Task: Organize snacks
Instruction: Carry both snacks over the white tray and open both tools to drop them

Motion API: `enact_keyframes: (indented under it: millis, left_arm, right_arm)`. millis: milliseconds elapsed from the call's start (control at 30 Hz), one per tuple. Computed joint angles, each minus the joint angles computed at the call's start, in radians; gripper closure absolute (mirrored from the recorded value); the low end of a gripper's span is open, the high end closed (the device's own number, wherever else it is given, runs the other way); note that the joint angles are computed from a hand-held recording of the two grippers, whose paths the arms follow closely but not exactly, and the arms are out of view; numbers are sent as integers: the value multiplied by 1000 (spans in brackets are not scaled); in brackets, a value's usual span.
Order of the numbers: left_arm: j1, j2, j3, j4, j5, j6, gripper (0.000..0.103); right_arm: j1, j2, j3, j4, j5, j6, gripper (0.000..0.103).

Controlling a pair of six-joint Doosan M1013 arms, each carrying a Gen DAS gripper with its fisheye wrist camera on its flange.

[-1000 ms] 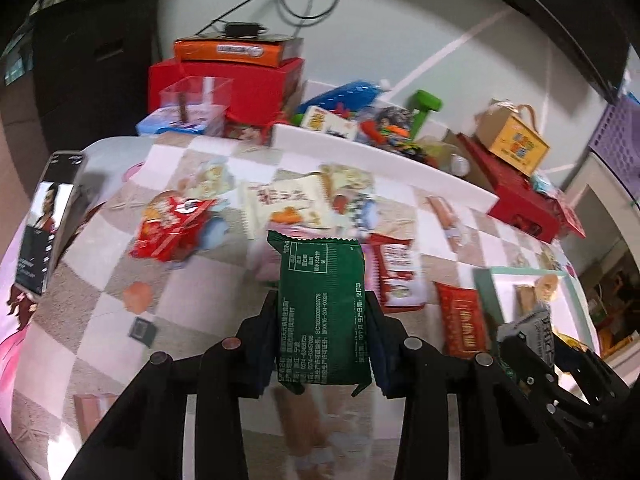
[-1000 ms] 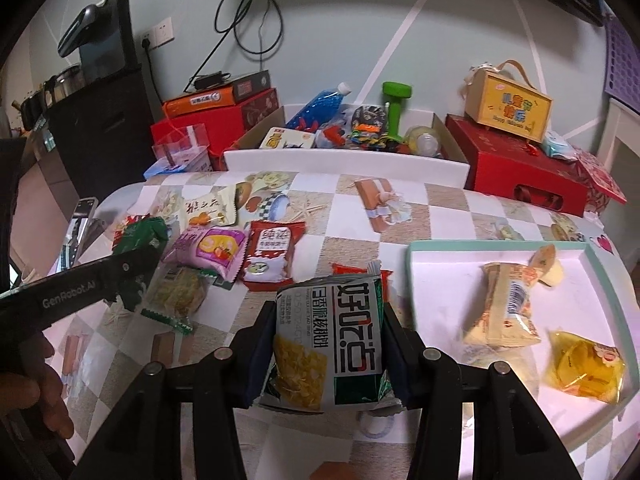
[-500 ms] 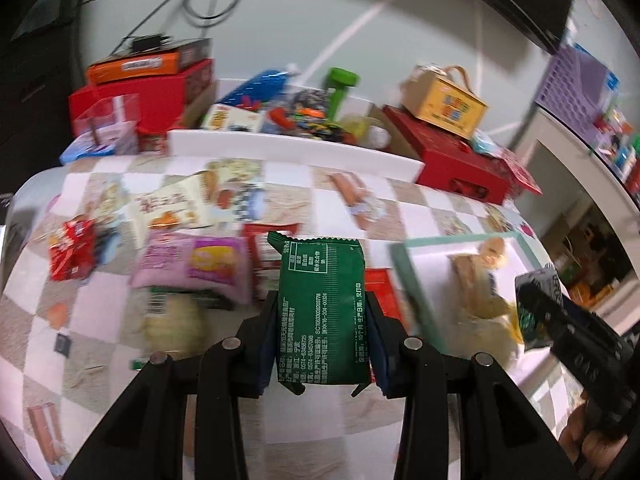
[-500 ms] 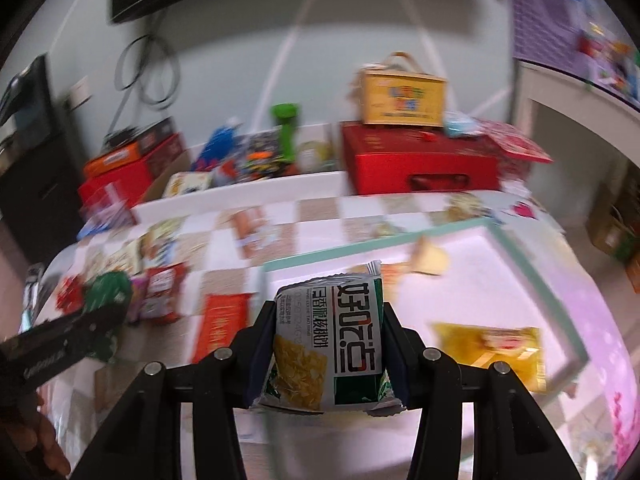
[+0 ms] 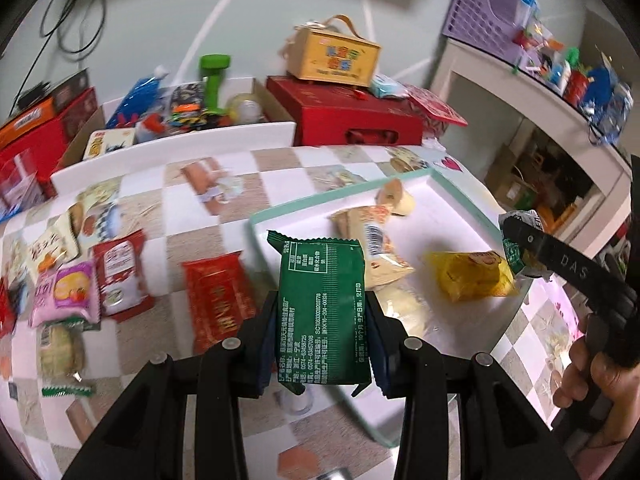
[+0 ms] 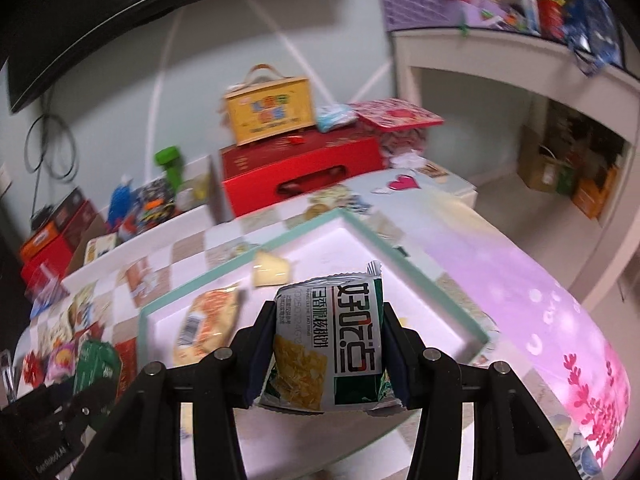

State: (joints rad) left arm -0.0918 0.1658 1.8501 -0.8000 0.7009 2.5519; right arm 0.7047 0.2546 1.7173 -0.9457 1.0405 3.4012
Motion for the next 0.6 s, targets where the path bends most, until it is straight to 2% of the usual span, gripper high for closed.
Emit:
enact_keyframes:
  millis: [267, 600]
  left_arm:
    - [-27, 39, -35, 51, -26, -77, 62]
    - [-59, 101, -93, 85, -45, -152, 62]
  right_arm:
    - [-38, 0, 25, -15, -75, 24, 51]
    - [-64, 29, 16, -63, -128, 17, 51]
